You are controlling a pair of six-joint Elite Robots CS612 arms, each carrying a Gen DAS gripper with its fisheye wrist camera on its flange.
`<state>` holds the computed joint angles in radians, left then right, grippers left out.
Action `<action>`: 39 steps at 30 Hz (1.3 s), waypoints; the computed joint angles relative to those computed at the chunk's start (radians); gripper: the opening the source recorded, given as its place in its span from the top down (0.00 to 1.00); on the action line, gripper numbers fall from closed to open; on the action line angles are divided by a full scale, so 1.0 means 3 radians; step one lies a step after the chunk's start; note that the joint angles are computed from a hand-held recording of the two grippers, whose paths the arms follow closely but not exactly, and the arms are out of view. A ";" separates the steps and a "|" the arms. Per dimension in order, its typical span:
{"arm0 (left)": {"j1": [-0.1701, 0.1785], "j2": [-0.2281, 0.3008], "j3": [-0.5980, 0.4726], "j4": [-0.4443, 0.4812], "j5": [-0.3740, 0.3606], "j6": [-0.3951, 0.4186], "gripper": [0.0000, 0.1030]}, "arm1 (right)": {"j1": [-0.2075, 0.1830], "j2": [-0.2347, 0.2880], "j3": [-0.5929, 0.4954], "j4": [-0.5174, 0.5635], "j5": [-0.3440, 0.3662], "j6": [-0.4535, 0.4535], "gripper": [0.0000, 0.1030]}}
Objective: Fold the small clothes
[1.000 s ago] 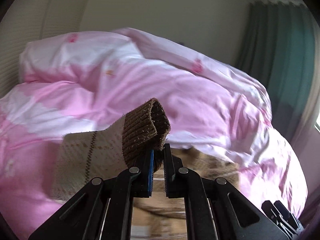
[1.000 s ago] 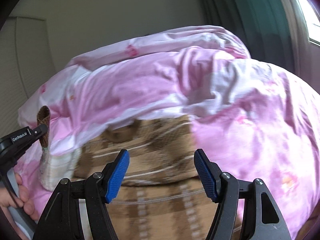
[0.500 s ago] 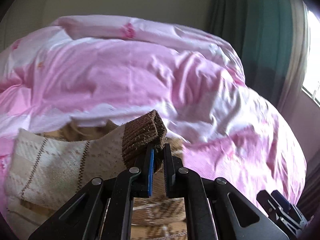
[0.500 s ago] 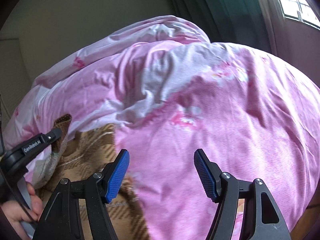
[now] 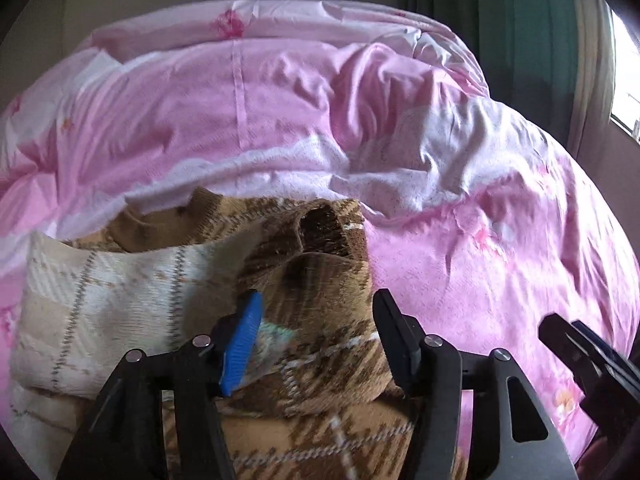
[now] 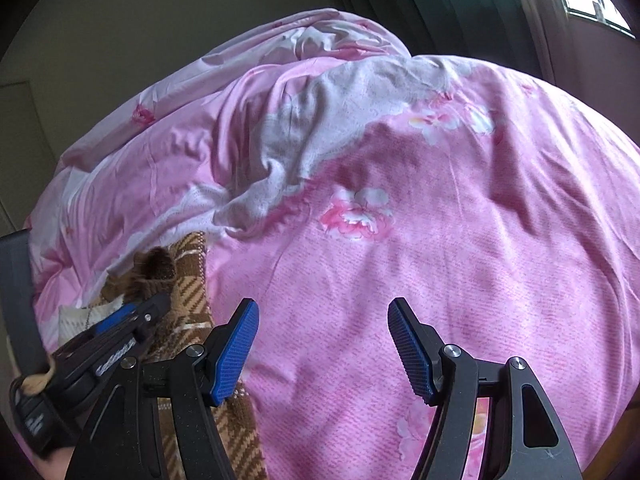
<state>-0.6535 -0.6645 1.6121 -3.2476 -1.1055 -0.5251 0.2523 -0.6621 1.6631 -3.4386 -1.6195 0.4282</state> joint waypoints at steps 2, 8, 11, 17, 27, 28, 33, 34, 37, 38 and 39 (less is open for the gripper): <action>-0.0003 -0.0045 0.0090 -0.0055 0.0084 0.0017 0.38 | 0.0011 0.0001 -0.0010 0.0014 0.0027 -0.0003 0.35; 0.0090 -0.0192 0.0394 -0.0205 0.0175 -0.0080 0.38 | 0.0085 0.0004 -0.0052 0.0018 0.0098 -0.0076 0.35; 0.0160 -0.0254 0.0553 -0.0240 0.0300 -0.0147 0.38 | 0.0130 0.0018 -0.0097 0.0048 0.0184 -0.0134 0.35; 0.0393 -0.0301 0.0786 -0.0276 0.0307 -0.0527 0.38 | 0.0249 0.0114 -0.0303 0.0202 0.0227 -0.0223 0.35; 0.0639 -0.0209 0.0786 -0.0411 -0.0132 -0.0518 0.51 | 0.0363 0.0284 -0.0651 0.0457 0.0007 -0.0257 0.35; 0.0651 -0.0196 0.0766 -0.0392 -0.0180 -0.0506 0.56 | 0.0370 0.0295 -0.0674 0.0474 -0.0026 -0.0263 0.35; 0.0674 -0.0168 0.0768 -0.0456 -0.0197 -0.0476 0.76 | 0.0380 0.0333 -0.0752 0.0551 -0.0118 -0.0250 0.35; 0.0682 -0.0168 0.0786 -0.0498 -0.0189 -0.0492 0.77 | 0.0381 0.0336 -0.0757 0.0556 -0.0130 -0.0245 0.35; 0.0712 -0.0174 0.0838 -0.0567 -0.0148 -0.0546 0.78 | 0.0386 0.0335 -0.0759 0.0554 -0.0155 -0.0243 0.35; 0.0730 -0.0173 0.0851 -0.0576 -0.0154 -0.0571 0.78 | 0.0391 0.0335 -0.0759 0.0551 -0.0165 -0.0254 0.35; 0.0745 -0.0170 0.0856 -0.0578 -0.0186 -0.0580 0.78 | 0.0398 0.0336 -0.0764 0.0545 -0.0168 -0.0275 0.35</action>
<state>-0.4299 -0.7155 1.8690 -3.4209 -1.1612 -0.6991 0.3716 -0.5613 1.4339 -3.2749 -1.6699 0.3456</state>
